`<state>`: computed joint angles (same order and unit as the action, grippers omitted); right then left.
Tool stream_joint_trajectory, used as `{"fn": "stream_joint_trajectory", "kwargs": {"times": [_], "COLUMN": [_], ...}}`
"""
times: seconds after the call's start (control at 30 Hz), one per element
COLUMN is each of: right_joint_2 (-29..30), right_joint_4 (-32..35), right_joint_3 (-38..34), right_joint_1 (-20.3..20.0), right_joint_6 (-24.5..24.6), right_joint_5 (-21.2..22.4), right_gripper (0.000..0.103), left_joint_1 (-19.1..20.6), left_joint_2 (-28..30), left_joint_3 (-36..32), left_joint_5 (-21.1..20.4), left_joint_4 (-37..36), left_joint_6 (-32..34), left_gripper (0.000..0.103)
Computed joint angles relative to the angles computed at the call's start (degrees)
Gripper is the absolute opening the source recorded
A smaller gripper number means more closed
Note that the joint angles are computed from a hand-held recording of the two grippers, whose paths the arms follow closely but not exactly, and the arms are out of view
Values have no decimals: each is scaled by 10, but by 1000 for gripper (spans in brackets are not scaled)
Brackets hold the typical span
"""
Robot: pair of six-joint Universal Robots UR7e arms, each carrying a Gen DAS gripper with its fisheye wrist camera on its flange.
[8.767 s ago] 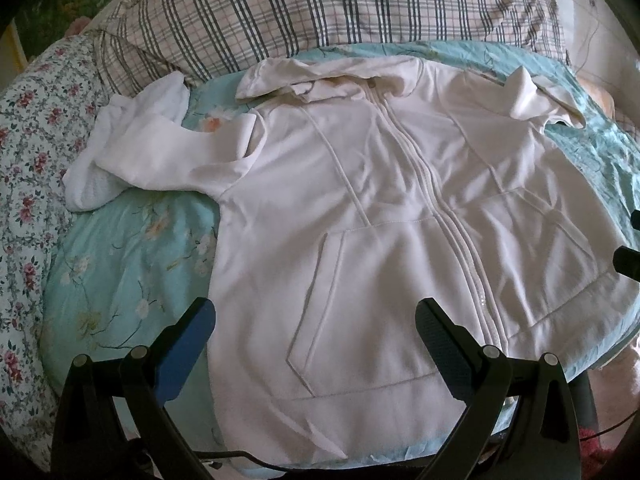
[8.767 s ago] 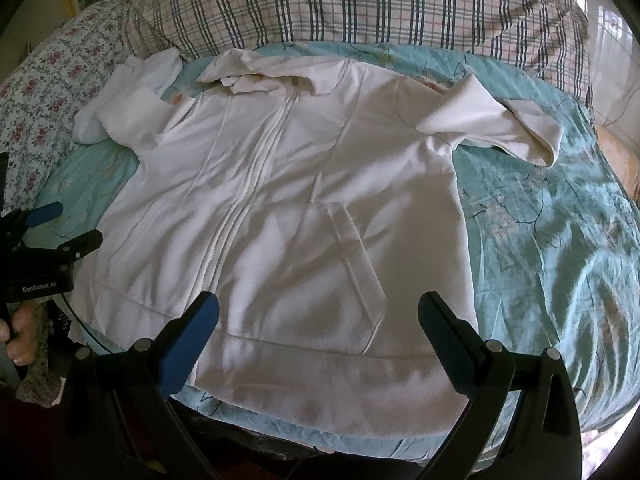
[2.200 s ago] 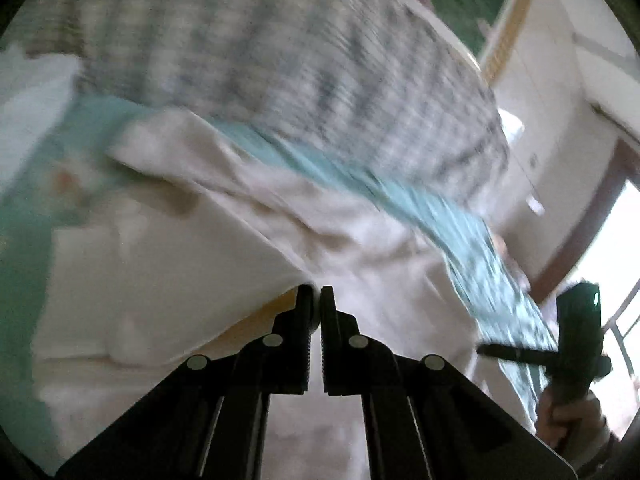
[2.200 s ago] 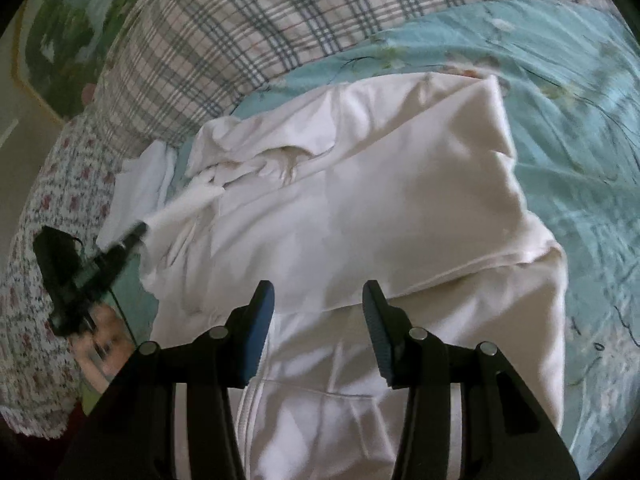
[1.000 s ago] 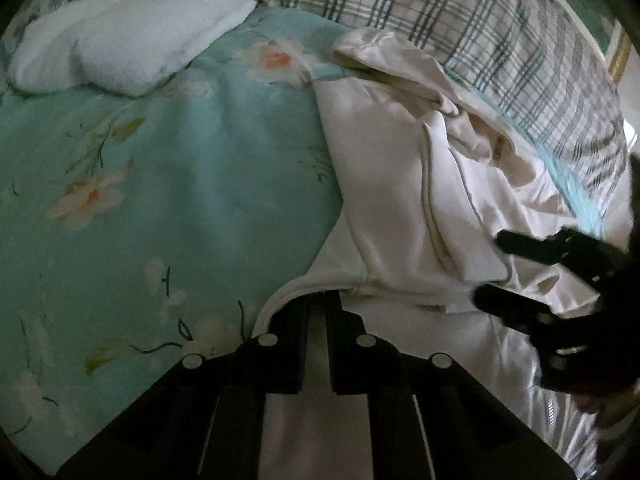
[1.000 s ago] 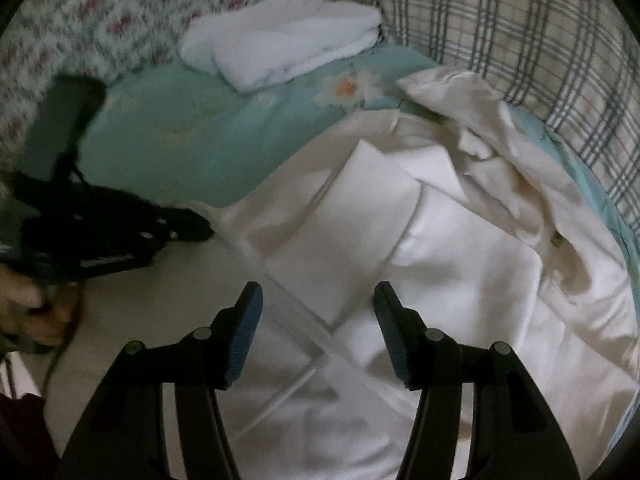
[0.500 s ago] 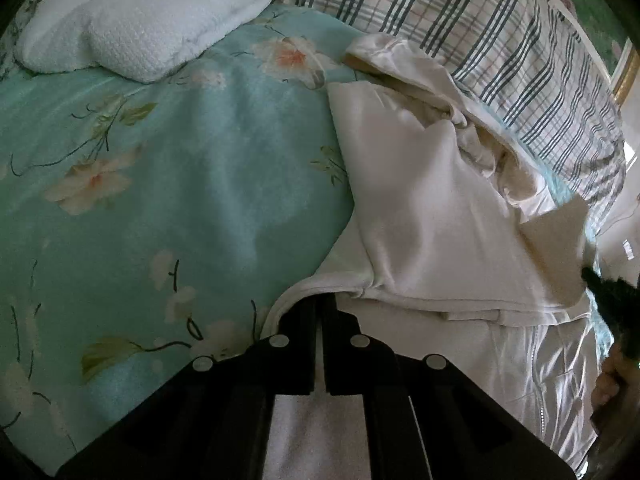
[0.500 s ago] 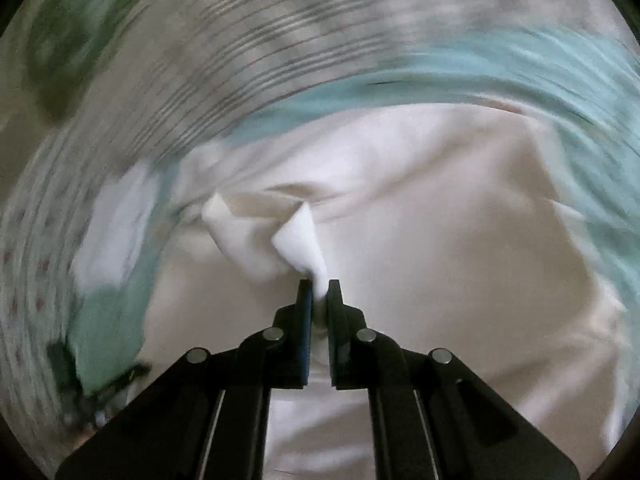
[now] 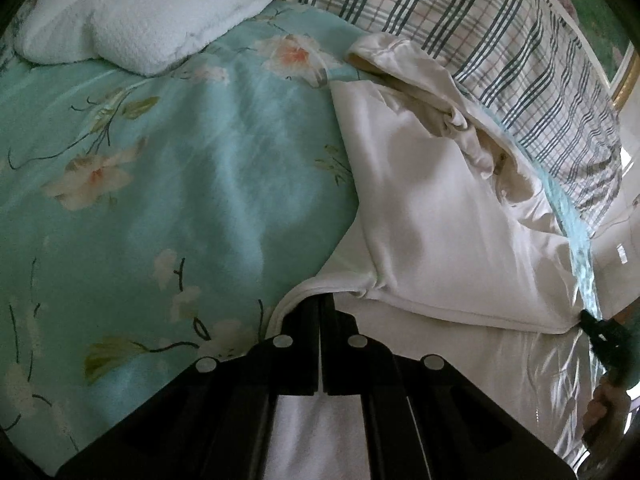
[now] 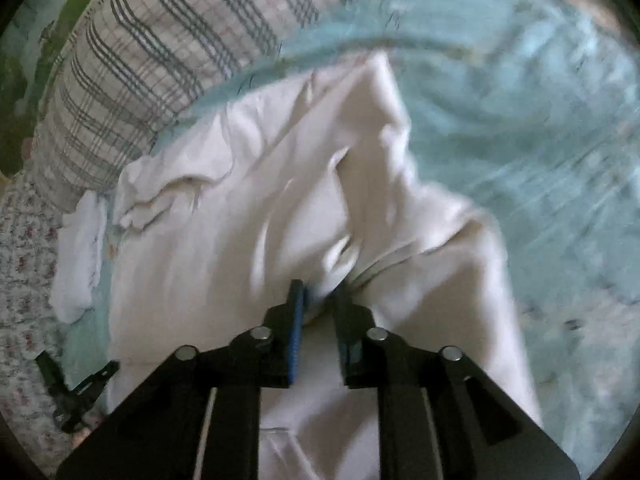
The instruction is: Fold large clothes
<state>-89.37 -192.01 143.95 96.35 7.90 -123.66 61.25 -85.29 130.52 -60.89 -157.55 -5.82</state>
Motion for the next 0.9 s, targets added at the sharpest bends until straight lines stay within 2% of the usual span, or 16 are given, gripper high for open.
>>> {"fn": "stream_joint_trajectory", "kwargs": {"times": [0.03,0.07,0.2,0.23,0.27,0.3,0.33,0.4,0.47,0.5,0.53,0.57,0.63,0.73,0.83,0.9], "right_joint_2": [3,0,8,21,32,36,32,23,22,35,48,59,109,191,272,316], "right_joint_4": [-17,-22,37,76,91,85,74,76,71,84,93,95,99,135,196,229], "right_joint_3": [0,-1,-22,-37,-45,-44,-40,-43,-56,-76,-95,-109,-166,-270,-377,-433], "right_joint_1": [11,12,-13,-19,-17,-23,-28,-22,-14,-1,11,18,36,60,76,79], "right_joint_6": [-12,-26,-56,-53,-44,-38,-36,-27,-55,-72,-91,-109,-161,-241,-317,-359], "right_joint_5": [-11,3,96,89,57,43,54,52,89,95,97,104,133,140,117,112], "right_gripper": [22,22,23,24,24,24,24,25,27,30,40,51,59,61,70,71], "left_joint_1": [0,-2,-3,-2,-3,-2,-7,-16,-22,-30,-35,-39,-39,-30,-10,5], "left_joint_2": [1,1,2,1,-1,-4,-12,-28,-33,-26,-17,-4,49,130,217,268], "left_joint_3": [0,0,0,-1,-1,-2,-4,-6,-18,-34,-47,-63,-128,-223,-343,-420], "left_joint_5": [1,3,5,1,-1,-4,-8,-23,-44,-48,-46,-44,-34,-21,-23,-29], "left_joint_4": [0,0,1,3,8,15,37,57,69,70,68,63,56,34,69,99], "left_joint_6": [0,-1,0,-2,-6,-6,-11,-5,1,9,14,17,19,51,60,57], "left_gripper": [1,1,1,1,1,1,2,12,20,26,34,41,63,73,75,75]}}
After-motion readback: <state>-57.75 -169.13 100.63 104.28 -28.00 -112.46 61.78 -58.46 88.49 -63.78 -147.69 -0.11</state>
